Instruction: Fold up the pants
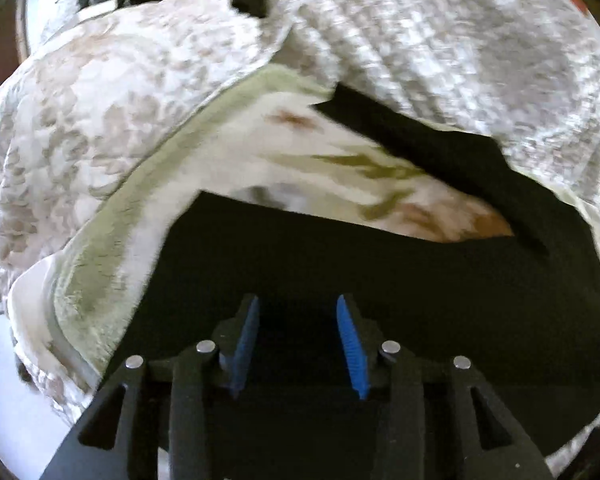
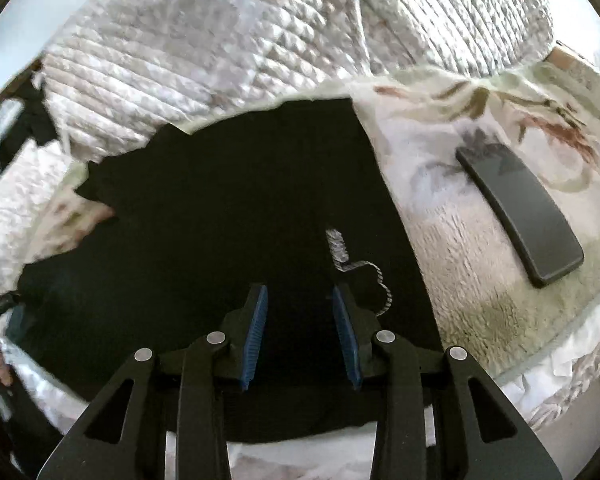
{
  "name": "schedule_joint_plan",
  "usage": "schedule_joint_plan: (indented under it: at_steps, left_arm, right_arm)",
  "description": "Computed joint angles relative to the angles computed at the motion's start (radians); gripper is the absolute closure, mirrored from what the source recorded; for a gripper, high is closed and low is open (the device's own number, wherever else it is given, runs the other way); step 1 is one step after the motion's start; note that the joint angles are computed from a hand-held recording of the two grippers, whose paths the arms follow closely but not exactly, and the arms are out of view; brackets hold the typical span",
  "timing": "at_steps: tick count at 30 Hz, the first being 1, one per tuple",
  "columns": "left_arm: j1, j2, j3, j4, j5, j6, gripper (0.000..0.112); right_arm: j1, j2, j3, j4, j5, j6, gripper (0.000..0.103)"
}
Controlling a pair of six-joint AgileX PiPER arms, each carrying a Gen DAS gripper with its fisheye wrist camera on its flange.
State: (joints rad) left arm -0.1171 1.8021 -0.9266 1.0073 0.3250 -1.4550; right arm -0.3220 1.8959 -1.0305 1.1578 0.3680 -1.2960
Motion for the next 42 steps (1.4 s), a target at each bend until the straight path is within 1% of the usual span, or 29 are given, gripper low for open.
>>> schedule_joint_plan:
  at_steps: [1, 2, 4, 6, 8, 11, 17, 19, 20, 22, 26, 31, 34, 36, 39, 42]
  left_arm:
    - [0.013, 0.003, 0.005, 0.033, -0.018, -0.028, 0.067]
    - [0.014, 0.003, 0.004, 0.046, -0.019, -0.034, 0.067]
    - [0.002, 0.007, -0.015, 0.001, 0.012, 0.018, 0.066]
    - [-0.012, -0.002, -0.027, -0.066, 0.034, 0.074, 0.065]
    - [-0.030, -0.018, -0.021, -0.086, 0.032, 0.087, 0.065]
    - [-0.063, -0.036, -0.026, -0.132, 0.037, 0.130, 0.065]
    - [-0.125, -0.064, -0.033, -0.197, 0.032, 0.197, 0.063]
    - [-0.145, -0.068, -0.037, -0.208, 0.037, 0.208, 0.062]
    - [-0.157, -0.069, -0.045, -0.241, 0.053, 0.231, 0.062]
    - [-0.170, -0.072, -0.048, -0.263, 0.049, 0.253, 0.061]
    - [-0.199, -0.067, -0.055, -0.279, 0.048, 0.275, 0.060]
    - [-0.219, -0.040, -0.065, -0.318, 0.043, 0.317, 0.059]
    - [-0.226, -0.012, -0.068, -0.337, 0.042, 0.337, 0.059]
    - [-0.227, 0.005, -0.069, -0.353, 0.041, 0.356, 0.059]
    - [-0.240, 0.008, -0.060, -0.297, 0.043, 0.313, 0.058]
    - [-0.243, -0.002, -0.053, -0.321, 0.035, 0.335, 0.058]
  right_arm:
    - [0.001, 0.026, -0.013, -0.059, -0.017, 0.066, 0.068]
    - [-0.006, 0.044, -0.026, -0.078, -0.013, 0.091, 0.068]
    - [-0.021, 0.030, -0.017, -0.052, 0.008, 0.075, 0.067]
    - [-0.023, 0.012, -0.012, -0.053, 0.021, 0.081, 0.063]
    - [-0.018, -0.008, -0.002, -0.035, 0.039, 0.061, 0.061]
    - [0.005, -0.030, 0.011, -0.020, 0.049, 0.044, 0.054]
    - [0.065, -0.060, 0.052, 0.005, 0.057, 0.010, 0.054]
    - [0.084, -0.068, 0.063, 0.004, 0.054, 0.006, 0.054]
    - [0.096, -0.073, 0.070, 0.004, 0.052, 0.002, 0.054]
    - [0.110, -0.081, 0.084, 0.012, 0.051, -0.013, 0.054]
    - [0.135, -0.091, 0.104, 0.028, 0.054, -0.042, 0.054]
    - [0.162, -0.063, 0.099, -0.033, 0.033, 0.011, 0.053]
    - [0.168, -0.063, 0.110, -0.008, 0.018, -0.027, 0.052]
    - [0.167, -0.068, 0.107, -0.025, 0.025, -0.010, 0.051]
    - [0.164, -0.079, 0.108, -0.024, 0.038, -0.003, 0.051]
    - [0.171, -0.087, 0.114, -0.001, 0.044, -0.026, 0.051]
